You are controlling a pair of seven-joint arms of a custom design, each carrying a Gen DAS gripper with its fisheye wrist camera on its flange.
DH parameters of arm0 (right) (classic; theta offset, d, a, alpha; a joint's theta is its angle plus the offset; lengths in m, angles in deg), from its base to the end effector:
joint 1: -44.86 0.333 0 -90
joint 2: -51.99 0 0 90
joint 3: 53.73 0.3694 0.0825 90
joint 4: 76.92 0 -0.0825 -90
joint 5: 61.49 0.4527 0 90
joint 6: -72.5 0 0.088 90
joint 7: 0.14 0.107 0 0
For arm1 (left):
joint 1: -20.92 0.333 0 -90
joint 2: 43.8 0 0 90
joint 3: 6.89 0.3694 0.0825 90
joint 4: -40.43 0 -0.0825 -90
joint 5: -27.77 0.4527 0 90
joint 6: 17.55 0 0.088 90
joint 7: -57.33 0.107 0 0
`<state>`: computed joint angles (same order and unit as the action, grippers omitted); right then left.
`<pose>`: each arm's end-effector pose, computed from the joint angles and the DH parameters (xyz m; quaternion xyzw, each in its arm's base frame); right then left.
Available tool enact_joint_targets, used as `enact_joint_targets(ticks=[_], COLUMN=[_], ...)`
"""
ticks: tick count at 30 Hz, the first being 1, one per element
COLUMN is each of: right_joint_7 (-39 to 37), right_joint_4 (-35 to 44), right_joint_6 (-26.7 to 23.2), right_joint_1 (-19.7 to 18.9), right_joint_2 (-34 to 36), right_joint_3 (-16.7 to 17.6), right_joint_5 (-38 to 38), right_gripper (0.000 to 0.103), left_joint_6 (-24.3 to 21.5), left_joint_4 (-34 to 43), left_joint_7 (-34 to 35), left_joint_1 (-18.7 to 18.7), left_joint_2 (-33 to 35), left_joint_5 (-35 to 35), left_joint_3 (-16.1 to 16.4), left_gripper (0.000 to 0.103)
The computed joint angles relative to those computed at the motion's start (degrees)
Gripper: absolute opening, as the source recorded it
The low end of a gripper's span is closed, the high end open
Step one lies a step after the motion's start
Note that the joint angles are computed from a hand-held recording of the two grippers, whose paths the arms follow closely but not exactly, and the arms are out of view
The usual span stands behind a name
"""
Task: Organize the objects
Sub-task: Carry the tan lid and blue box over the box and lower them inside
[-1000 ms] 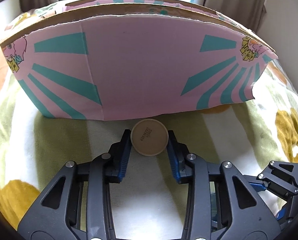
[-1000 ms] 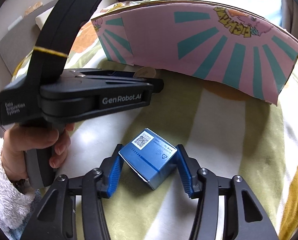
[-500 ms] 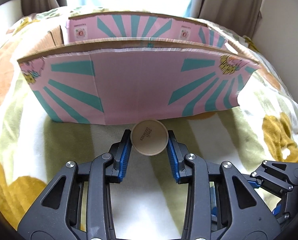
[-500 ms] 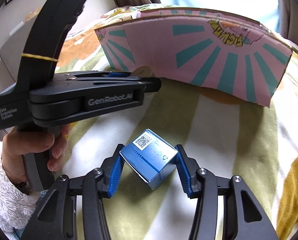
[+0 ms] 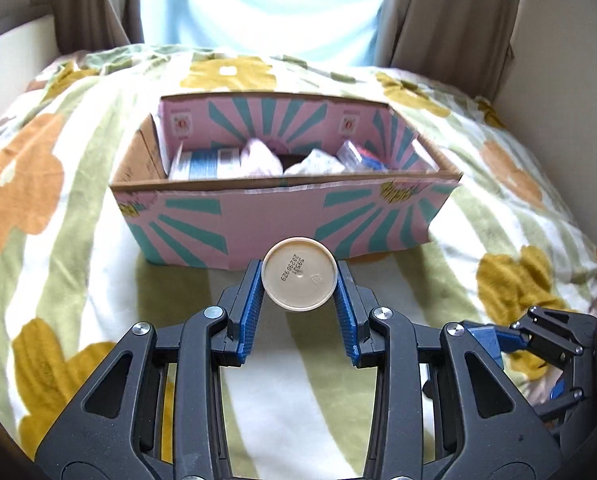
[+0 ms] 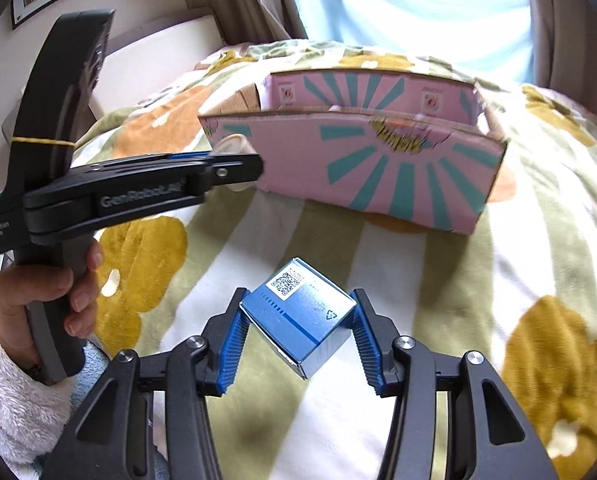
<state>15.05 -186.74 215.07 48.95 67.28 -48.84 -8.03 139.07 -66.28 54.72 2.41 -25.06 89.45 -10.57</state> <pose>0.7021 0.1034 0.3980 -0.8602 0.3613 -0.0600 0.3547 0.6670 -0.3043 0.3997 -0.7517 0.5302 -0.2965 0.2567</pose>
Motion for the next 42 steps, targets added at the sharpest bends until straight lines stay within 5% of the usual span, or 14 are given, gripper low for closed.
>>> enact_joint_targets(ticks=[8,16,25,33,42], right_joint_7=[1.65,11.3,26.22,39.28,45.79], right_joint_4=[3.7,13.17,33.84,56.73,74.98], right_joint_6=[-0.1,-1.63,-8.82,-18.51,-27.09], right_joint_1=[-0.37,0.26,1.08,3.66,5.44], right_joint_2=[-0.54,3.1,15.56,30.94,43.92], right_joint_3=[-0.5,-1.07,-0.31,-0.37,0.09], right_joint_5=[-0.83,-7.87,-17.52,-27.52,-34.28], right_gripper=[0.046,0.046,0.046,0.046,0.046], left_joint_6=[-3.51,-4.98,-3.76,-5.06,-5.88], left_joint_4=[-1.21,0.93,6.39,13.42,17.1], left_joint_7=[2.19,8.22,20.25,35.71,44.23], left_joint_1=[1.05,4.22,7.45,10.73,12.28], left_joint_2=[-4.64,-5.65,-1.29,6.05,11.92], left_joint_5=[-0.08,-2.94,-12.51,-28.07,-40.07], left_joint_3=[-1.18,-2.05,-1.33,-2.32,-2.65], left_gripper=[0.032,0.032,0.032,0.032,0.031])
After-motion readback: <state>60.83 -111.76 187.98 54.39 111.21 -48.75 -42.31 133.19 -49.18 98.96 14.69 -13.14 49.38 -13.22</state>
